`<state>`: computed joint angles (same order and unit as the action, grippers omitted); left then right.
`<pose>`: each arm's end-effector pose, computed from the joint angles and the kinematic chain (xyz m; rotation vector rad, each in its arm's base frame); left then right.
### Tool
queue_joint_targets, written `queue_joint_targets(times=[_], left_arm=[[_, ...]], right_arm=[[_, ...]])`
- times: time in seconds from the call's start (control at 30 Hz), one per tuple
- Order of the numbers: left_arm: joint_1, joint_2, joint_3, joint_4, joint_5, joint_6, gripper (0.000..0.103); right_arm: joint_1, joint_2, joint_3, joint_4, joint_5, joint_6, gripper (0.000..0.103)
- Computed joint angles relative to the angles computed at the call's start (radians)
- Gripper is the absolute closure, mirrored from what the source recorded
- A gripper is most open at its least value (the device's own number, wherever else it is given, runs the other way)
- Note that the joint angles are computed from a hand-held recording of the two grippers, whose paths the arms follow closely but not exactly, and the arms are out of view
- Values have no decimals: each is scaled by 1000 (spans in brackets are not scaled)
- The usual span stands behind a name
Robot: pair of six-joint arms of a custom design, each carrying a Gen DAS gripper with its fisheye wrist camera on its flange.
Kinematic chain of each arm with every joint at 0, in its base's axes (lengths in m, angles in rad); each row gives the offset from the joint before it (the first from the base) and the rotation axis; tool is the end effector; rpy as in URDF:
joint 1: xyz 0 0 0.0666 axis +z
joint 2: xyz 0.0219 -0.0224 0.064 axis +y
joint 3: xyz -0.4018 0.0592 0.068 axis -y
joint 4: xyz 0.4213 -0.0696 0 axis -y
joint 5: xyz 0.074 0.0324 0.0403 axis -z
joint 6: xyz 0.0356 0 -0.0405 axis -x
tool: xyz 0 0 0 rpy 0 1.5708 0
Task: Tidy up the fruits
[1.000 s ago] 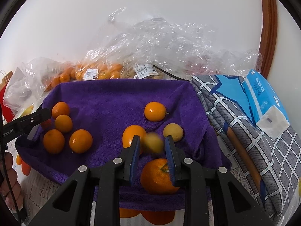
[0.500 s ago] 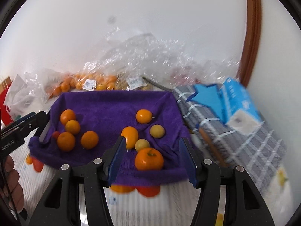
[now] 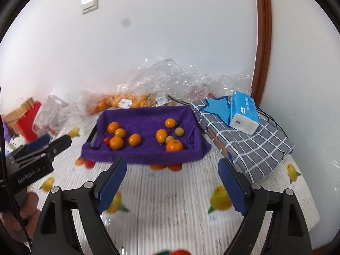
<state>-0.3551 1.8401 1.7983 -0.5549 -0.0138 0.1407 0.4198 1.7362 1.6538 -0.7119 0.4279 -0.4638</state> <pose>0.6618 -0.2453 0.4205 0.2253 2.1682 -0.2687 0.5992 0.2508 0.4050 0.2515 2.2637 -0.0489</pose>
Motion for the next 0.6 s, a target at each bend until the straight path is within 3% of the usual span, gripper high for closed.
queue_joint_targets(times=[0.2, 0.6], left_arm=[[-24, -106, -97, 5, -57, 7, 13], [-46, -191, -180, 10, -99, 22, 13]], right_arm=[[25, -87, -79, -27, 25, -50, 10], [52, -174, -159, -28, 69, -86, 10]])
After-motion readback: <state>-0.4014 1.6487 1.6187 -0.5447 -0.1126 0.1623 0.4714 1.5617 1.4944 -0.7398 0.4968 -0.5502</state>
